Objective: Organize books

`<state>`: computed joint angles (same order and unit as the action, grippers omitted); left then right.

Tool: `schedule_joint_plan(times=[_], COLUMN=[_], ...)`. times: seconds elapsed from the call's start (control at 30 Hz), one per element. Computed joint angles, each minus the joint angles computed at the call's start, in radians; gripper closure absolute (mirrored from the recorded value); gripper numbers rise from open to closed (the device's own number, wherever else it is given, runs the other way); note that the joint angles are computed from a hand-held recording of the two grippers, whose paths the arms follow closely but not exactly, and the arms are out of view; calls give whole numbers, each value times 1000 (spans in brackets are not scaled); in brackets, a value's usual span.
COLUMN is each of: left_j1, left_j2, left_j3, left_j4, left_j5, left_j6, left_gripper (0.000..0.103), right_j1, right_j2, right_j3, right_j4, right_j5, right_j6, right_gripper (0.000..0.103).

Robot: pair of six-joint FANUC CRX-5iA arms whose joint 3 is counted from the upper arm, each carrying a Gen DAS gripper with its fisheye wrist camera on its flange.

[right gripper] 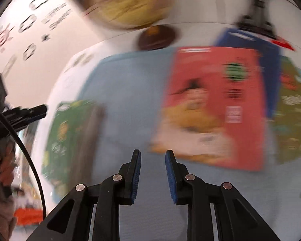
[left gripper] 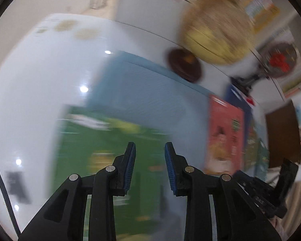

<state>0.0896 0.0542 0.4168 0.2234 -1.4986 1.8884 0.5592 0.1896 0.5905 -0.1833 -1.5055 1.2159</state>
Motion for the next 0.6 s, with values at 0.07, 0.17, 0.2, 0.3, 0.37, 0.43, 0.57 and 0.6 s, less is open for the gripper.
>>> schedule_joint_plan(times=[0.07,0.17,0.2,0.3,0.37,0.43,0.57,0.6], left_j1=[-79,-155,-165,-211,-236,-258,-281,-284], left_j2=[82,188,202,278,304,317,330,334], left_j3=[65,116,121,166,182,197,240,248], left_j4=[-11,36,43,39,22,-10,-51,-56], left_j5=[6,22,21,-8,-19,-24,-52,-58], left_j6=[25,66,82,142,170,198,204,205], left_gripper=[76,76,76,76,76,76,75,75], right_j1=[-49,-120,-144,-163,-180,-185,-204,-205], right_j2=[-2,8,17,31,41,51,65,63], right_j3=[-12,-8,2,4,8,7,26,23], right_j4=[23,3,-17,-17,-52,-59,-105,-105], right_j5=[-2,-10,-21,-27,-33,-32,-24,-23], right_j6=[-11,-18,-14,13,50,78,121,121], right_gripper=[79,79,79,79,79,79,79,79])
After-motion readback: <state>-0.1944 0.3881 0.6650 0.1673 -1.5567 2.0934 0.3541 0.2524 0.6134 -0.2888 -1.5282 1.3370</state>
